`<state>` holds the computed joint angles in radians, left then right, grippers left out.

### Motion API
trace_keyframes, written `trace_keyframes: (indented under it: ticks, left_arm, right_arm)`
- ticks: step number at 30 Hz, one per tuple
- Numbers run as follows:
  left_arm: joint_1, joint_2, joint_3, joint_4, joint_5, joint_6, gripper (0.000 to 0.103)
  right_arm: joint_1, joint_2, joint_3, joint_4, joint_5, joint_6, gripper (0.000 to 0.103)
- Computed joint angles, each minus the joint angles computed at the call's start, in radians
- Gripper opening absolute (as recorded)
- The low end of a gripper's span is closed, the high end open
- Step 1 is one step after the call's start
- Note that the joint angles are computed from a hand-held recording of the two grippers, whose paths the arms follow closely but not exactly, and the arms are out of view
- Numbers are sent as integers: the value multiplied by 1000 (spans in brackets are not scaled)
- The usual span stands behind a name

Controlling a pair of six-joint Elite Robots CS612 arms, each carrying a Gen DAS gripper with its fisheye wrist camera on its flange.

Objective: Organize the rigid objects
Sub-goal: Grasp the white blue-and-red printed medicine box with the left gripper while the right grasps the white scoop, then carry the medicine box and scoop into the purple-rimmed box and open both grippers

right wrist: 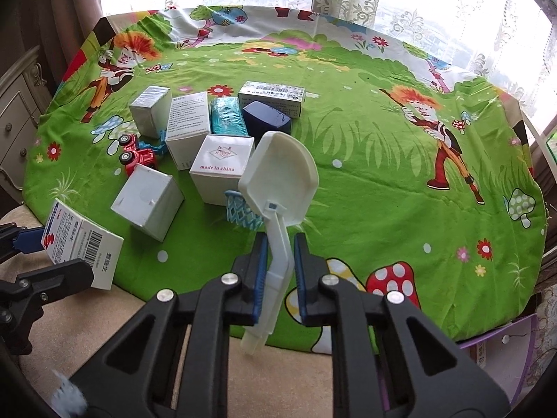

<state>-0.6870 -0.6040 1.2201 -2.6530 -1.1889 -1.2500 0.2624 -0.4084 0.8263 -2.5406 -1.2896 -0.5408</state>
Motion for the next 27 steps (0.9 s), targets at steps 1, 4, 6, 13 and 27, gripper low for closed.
trace_keyframes:
  ticks: [1,4,6,13,27]
  left_arm:
    - [-1,0,0,-5,2,3,72]
    - [-4,1,-1,-19,3,13,72]
    - [-7,2,-3,-25,7,21,72]
    - [-19,11,-24,-65,9,70,72]
    - [-43,65,-135,-123,-42,242,72]
  right_arm:
    - [-3,-5,9,-12,5,9,18]
    - [-10,-20,40,-46,15,33,18]
    - [-14,-34,66,-71,18,45,18]
    - [-36,-85,159,-139,46,72,18]
    - [-106,-161,299,-216,96,180,18]
